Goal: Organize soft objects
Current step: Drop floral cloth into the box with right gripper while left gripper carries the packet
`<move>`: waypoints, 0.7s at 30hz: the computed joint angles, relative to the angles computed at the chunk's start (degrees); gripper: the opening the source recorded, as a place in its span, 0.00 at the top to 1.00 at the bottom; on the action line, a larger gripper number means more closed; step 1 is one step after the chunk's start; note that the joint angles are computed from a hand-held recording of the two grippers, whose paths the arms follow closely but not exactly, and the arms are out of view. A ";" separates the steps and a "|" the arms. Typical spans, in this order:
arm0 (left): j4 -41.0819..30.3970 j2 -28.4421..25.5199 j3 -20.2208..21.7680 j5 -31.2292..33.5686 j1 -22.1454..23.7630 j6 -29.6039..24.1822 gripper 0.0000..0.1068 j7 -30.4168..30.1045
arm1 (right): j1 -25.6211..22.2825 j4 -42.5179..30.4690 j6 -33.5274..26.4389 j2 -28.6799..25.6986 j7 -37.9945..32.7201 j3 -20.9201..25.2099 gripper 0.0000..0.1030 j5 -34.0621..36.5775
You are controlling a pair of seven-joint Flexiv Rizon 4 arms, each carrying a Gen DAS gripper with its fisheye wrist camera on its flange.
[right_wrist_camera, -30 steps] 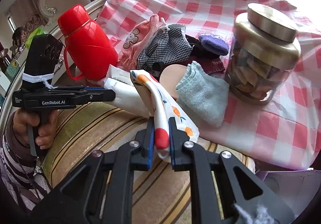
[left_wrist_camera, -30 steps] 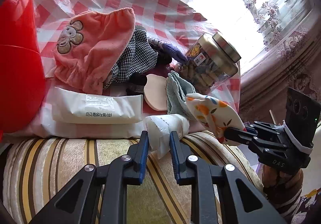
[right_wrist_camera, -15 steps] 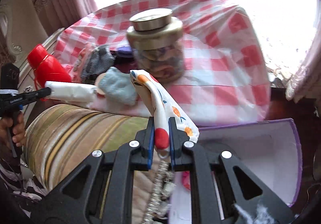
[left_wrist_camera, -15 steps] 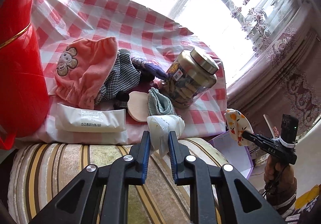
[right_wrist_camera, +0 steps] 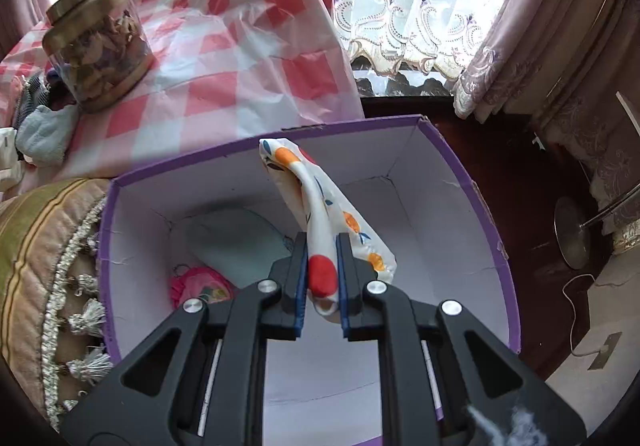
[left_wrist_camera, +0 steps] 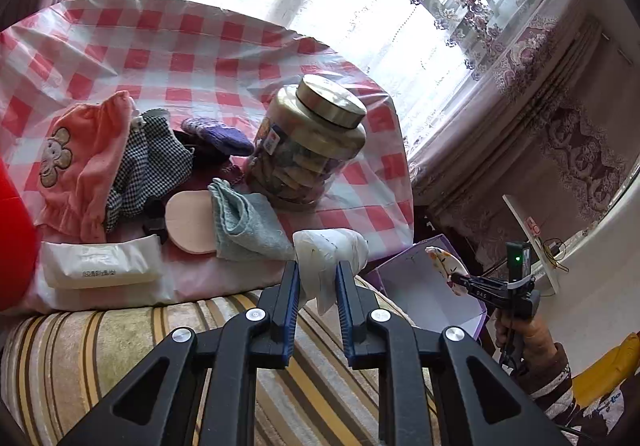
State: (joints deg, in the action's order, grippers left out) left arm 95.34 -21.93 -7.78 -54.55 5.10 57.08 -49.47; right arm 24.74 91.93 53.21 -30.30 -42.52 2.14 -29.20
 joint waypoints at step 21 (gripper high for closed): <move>-25.23 -15.45 -3.88 18.85 -6.77 -17.45 0.83 -6.70 | -0.94 8.82 8.03 4.69 5.82 -4.43 0.40 -1.50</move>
